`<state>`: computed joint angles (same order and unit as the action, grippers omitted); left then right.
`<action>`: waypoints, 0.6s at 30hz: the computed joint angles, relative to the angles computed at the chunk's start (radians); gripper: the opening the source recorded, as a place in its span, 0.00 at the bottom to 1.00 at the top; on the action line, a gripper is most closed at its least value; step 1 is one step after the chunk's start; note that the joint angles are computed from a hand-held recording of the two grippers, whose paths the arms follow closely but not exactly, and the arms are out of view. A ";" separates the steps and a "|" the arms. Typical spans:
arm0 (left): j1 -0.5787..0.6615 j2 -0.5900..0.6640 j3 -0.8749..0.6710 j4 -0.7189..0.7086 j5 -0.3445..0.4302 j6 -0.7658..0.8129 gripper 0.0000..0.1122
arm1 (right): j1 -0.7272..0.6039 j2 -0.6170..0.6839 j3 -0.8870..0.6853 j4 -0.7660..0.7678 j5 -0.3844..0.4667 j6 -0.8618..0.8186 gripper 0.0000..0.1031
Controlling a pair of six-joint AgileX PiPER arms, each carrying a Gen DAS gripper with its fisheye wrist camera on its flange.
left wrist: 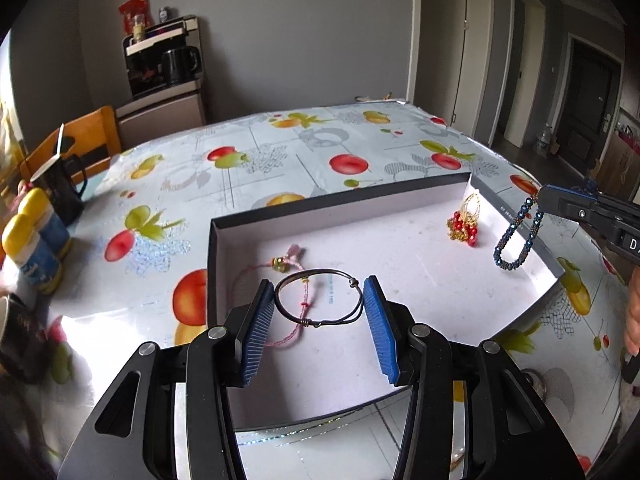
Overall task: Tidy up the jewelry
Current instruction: 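Carry both bracelets into the box and open both grippers to release them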
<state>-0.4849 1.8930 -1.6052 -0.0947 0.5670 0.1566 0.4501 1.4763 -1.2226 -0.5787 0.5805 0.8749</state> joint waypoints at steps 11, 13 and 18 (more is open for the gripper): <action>0.009 0.041 -0.017 -0.003 0.058 0.018 0.43 | -0.045 0.008 0.071 0.090 -0.093 -0.066 0.07; 0.007 0.045 -0.019 -0.015 0.066 0.029 0.43 | -0.057 0.013 0.073 0.150 -0.096 -0.125 0.07; -0.001 0.057 -0.028 0.002 0.080 0.018 0.43 | -0.066 0.024 0.075 0.171 -0.089 -0.148 0.07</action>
<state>-0.4864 1.9497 -1.6337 -0.0923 0.6465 0.1748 0.3836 1.5008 -1.1472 -0.4078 0.4913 0.7266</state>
